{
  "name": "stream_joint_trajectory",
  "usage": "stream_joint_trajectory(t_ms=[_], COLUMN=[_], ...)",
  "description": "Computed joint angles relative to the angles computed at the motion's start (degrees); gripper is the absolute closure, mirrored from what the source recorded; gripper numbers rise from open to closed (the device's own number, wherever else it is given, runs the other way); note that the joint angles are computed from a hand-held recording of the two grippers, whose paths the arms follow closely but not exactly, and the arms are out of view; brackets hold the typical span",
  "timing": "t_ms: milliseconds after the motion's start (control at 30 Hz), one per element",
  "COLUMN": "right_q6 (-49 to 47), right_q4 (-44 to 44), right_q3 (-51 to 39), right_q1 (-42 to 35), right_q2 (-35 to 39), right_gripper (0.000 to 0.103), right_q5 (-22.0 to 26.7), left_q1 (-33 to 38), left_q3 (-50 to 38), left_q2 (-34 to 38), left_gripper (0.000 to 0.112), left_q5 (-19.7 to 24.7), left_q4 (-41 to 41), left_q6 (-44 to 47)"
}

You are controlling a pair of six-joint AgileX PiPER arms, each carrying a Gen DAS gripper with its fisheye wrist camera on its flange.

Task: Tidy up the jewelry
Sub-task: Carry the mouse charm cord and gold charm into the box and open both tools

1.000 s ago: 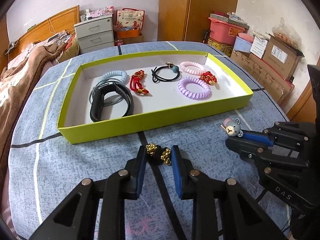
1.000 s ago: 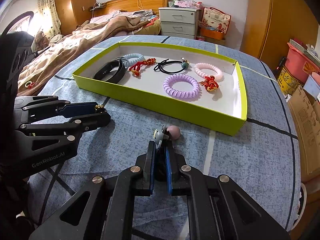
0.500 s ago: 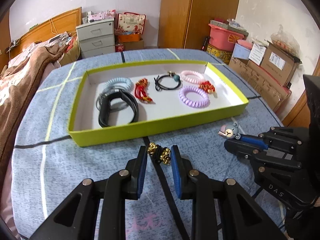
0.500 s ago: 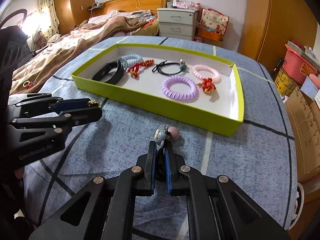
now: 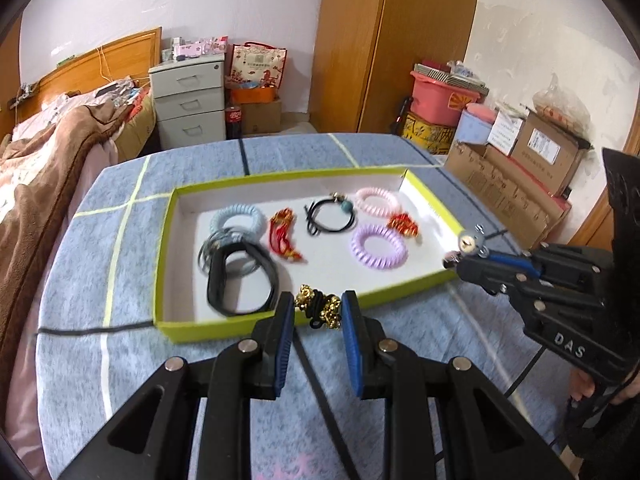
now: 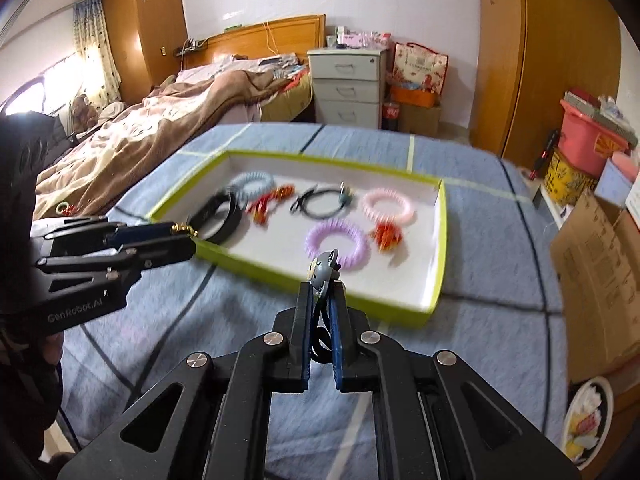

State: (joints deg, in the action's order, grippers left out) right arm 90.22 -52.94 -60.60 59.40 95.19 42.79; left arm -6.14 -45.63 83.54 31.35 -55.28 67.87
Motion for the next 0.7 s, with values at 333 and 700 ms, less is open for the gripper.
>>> stream_joint_trajectory(t_ms=[333,700], right_q6=[-20.8,-40.1], right_q4=[10.4,24.0], right_q3=[-7.8,-15.3], right_q1=[-12.2,-19.7], right_q2=[5.6,13.7], right_gripper=[0.095,0.095], right_q5=[-8.2,-14.8], left_q1=[-2.0,-4.7], left_q3=[-6.4,-9.9], left_q2=[7.2,13.0], left_gripper=[0.087,0.087], left_q5=[-0.6,-3.5], left_q4=[1.1,3.9], left_q6=[-3.8,-8.3])
